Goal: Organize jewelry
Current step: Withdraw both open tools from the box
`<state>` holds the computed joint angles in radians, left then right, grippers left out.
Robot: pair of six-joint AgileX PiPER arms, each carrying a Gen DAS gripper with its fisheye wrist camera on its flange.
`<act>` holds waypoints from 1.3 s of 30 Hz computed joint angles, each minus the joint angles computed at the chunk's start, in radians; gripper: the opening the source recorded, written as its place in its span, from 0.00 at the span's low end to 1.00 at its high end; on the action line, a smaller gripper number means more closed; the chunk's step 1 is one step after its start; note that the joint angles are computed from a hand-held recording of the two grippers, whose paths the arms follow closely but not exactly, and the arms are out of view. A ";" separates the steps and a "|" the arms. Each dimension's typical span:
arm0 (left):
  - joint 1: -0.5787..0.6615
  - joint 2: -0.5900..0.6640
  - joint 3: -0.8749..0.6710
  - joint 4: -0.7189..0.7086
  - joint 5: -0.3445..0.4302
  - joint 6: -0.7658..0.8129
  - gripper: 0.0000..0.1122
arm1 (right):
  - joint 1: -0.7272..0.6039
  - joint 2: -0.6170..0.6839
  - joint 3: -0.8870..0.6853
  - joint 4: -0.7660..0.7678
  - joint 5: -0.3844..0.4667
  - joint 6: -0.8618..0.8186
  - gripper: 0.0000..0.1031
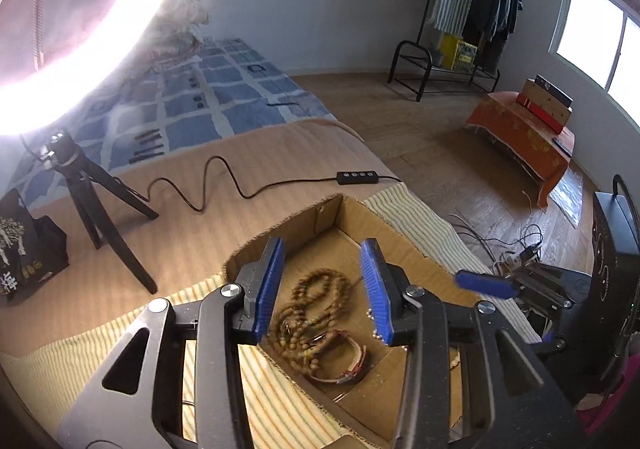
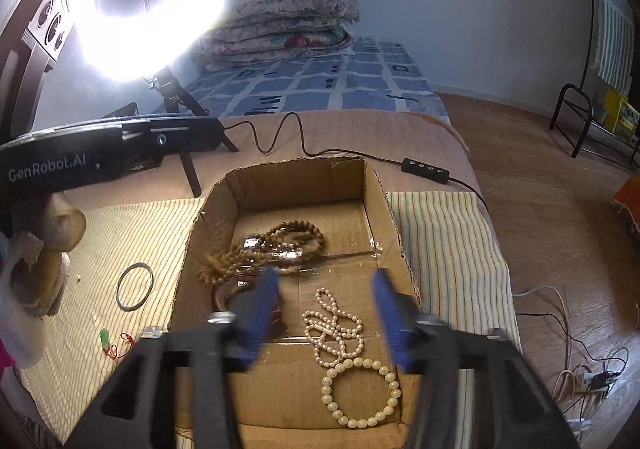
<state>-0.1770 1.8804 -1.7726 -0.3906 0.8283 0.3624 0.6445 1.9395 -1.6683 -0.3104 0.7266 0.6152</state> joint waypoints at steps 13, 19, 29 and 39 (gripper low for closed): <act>0.072 -0.102 0.082 -0.050 0.036 0.085 0.36 | 0.095 -0.033 -0.019 -0.168 0.095 0.163 0.97; 0.161 -0.191 0.160 -0.105 0.046 0.180 0.36 | 0.151 -0.067 -0.005 -0.215 0.108 0.241 0.99; 0.430 -0.366 0.364 -0.236 0.115 0.458 0.45 | 0.276 -0.100 0.015 -0.293 0.090 0.332 1.00; 0.781 -0.456 0.601 -0.392 0.167 0.802 0.45 | 0.375 -0.051 0.028 -0.240 0.026 0.304 1.00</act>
